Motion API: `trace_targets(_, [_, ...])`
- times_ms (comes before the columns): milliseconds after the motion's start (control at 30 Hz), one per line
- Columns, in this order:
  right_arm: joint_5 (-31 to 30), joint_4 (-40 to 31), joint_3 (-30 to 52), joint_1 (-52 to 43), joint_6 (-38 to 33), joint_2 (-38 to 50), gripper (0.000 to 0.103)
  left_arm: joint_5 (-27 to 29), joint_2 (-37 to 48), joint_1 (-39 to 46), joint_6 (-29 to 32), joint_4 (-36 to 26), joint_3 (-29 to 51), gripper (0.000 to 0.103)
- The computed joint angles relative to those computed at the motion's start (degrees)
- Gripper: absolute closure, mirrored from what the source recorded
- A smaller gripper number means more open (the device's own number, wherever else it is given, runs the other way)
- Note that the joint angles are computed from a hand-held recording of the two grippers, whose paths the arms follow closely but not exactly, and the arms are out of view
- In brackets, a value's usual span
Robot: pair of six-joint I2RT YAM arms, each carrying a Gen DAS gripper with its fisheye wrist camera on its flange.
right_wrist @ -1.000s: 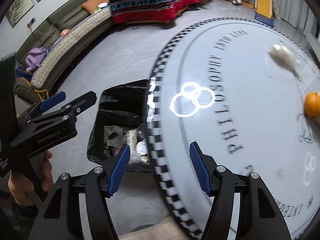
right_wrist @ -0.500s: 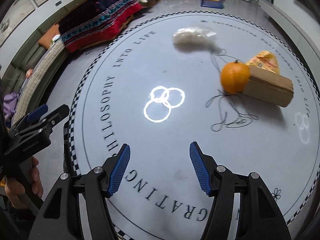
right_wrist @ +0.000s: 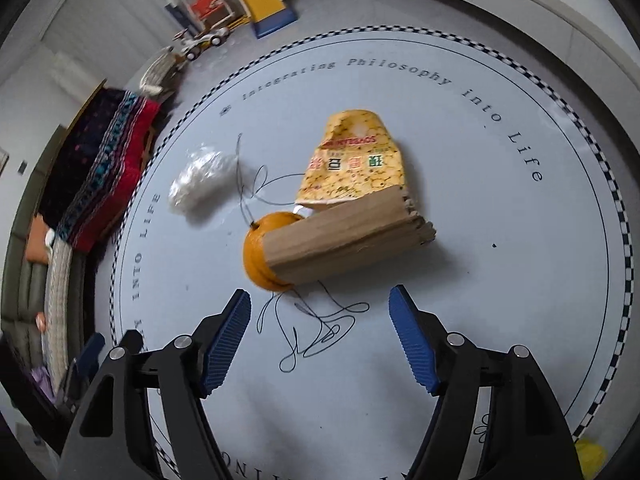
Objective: Collect trash
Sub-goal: 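Grasp the cardboard piece with the right tool while the left tool grasps the orange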
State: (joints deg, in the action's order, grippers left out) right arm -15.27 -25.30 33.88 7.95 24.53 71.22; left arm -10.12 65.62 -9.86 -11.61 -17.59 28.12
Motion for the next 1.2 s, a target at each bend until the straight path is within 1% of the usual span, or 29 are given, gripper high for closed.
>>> trace_targets(67, [-1.0, 1.9, 0.4, -1.6, 2.8, 2.7, 0.029, 0.5, 4.0, -0.8, -1.7, 1.5, 1.7, 0.006])
trace_targets(167, [-2.0, 5.2, 0.5, -2.2, 6.8, 5.7, 0.029, 1.4, 7.8, -1.6, -3.7, 3.0, 3.5, 0.006])
trace_targets(233, [-1.6, 7.3, 0.4, -2.2, 9.8, 6.8, 0.027, 1.8, 9.8, -2.1, -4.8, 3.8, 4.4, 0.006])
trace_targets(300, [-1.0, 8.2, 1.1, -2.0, 11.5, 8.7, 0.025, 2.8, 11.7, -2.1, -5.9, 4.5, 5.3, 0.006])
trace_targets(400, [-2.6, 9.6, 2.5, -3.0, 12.0, 12.6, 0.026, 4.9, 14.8, -1.7, -8.1, 5.7, 6.4, 0.006])
trace_targets(433, [-2.7, 10.1, 2.5, -3.0, 11.7, 13.1, 0.034, 5.7, 16.1, -1.8, -9.1, 6.2, 6.9, 0.006])
trace_targets(467, [-2.9, 10.8, 2.1, -3.2, 11.2, 13.0, 0.040, 6.4, 16.7, -1.9, -10.0, 6.3, 7.2, 0.006])
trace_targets(533, [-6.0, 12.1, 1.0, -4.9, 9.4, 12.6, 0.065, 7.2, 18.4, -3.0, -11.5, 6.9, 8.0, 0.006])
trace_targets(567, [-7.5, 11.7, 0.8, -6.2, 8.1, 12.1, 0.071, 7.2, 19.1, -3.8, -12.1, 7.0, 8.5, 0.006])
trace_targets(600, [-8.4, 11.1, 0.6, -7.3, 6.7, 11.6, 0.080, 6.9, 20.2, -5.0, -12.8, 7.1, 9.2, 0.006])
trace_targets(733, [-10.2, 8.5, -0.8, -11.9, 1.1, 9.7, 0.085, 6.9, 23.5, -9.4, -15.5, 7.2, 11.5, 0.006])
trace_targets(833, [-10.8, 6.8, -1.4, -16.0, -3.3, 8.5, 0.085, 4.4, 26.7, -13.6, -16.8, 7.5, 13.2, 0.006])
trace_targets(867, [-10.6, 6.4, -1.6, -16.9, -4.2, 8.0, 0.085, 3.9, 26.7, -14.6, -17.3, 8.4, 13.0, 0.006])
trace_targets(900, [-11.1, 5.4, -1.8, -19.6, -6.7, 7.5, 0.085, 4.0, 27.0, -15.5, -17.8, 8.3, 13.4, 0.006])
trace_targets(967, [-11.2, 5.0, -1.8, -20.9, -7.7, 7.5, 0.085, 5.0, 28.2, -17.1, -17.5, 7.8, 14.5, 0.006])
trace_targets(1100, [-11.5, 4.2, -2.3, -24.0, -10.7, 6.7, 0.085, 3.2, 31.7, -21.1, -17.9, 6.4, 16.7, 0.006])
trace_targets(1133, [-11.7, 4.0, -2.5, -24.6, -11.4, 6.5, 0.085, 3.3, 32.7, -21.6, -18.1, 6.8, 16.9, 0.008])
trace_targets(1167, [-11.7, 3.8, -2.6, -24.9, -11.9, 6.2, 0.085, 3.3, 33.9, -22.0, -18.0, 7.2, 17.6, 0.015])
trace_targets(1200, [-11.5, 3.5, -2.7, -25.2, -12.4, 5.8, 0.085, 4.1, 35.1, -22.0, -17.4, 8.2, 18.2, 0.018])
